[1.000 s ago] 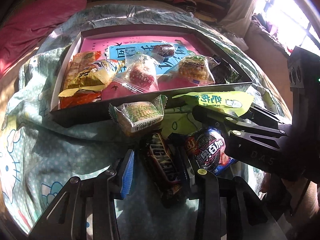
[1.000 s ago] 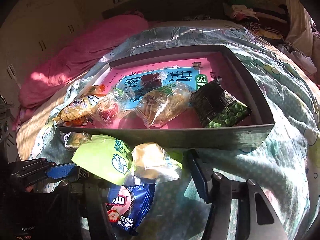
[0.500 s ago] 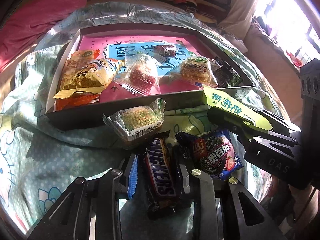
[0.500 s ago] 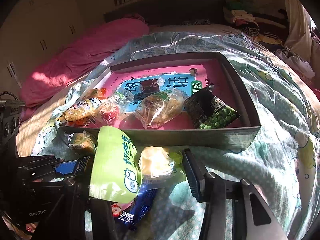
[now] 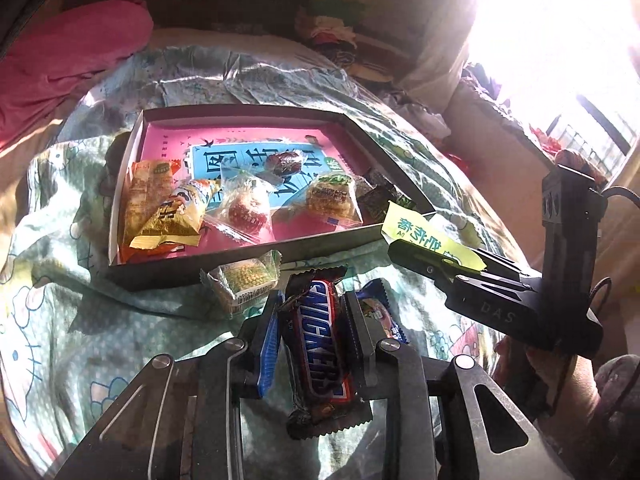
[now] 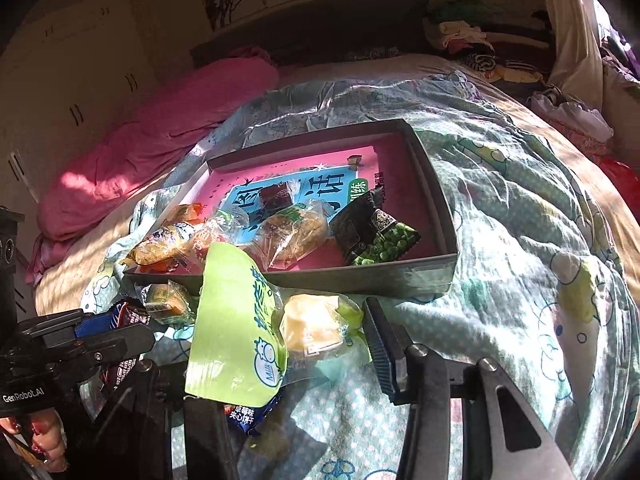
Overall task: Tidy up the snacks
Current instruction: 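Lift and carry the Snickers bar and green-labelled bag over the tray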
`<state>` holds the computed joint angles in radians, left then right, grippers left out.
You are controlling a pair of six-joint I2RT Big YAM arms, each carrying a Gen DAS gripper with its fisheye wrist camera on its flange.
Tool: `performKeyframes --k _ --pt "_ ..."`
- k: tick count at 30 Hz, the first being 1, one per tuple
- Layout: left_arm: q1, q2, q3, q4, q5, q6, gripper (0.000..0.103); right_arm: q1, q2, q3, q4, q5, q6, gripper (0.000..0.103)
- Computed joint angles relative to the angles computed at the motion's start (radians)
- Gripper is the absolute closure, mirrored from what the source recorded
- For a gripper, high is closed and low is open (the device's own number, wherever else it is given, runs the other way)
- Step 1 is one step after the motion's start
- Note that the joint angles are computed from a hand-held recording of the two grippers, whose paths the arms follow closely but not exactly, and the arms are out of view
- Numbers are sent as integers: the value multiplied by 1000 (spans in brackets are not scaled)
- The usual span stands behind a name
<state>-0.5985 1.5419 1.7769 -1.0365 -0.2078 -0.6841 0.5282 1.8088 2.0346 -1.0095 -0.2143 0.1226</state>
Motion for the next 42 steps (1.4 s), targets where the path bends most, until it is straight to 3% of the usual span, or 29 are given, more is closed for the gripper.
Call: performKeyframes --k 6,20,42 --pt "-6 -33 -16 57 -41 32 73 -9 -15 8 18 7 13 55" --pt "30 -90 -53 109 -111 46 73 -5 -8 52 26 16 23 55" --pt "82 -113 -79 143 -132 44 73 1 25 118 38 40 23 55"
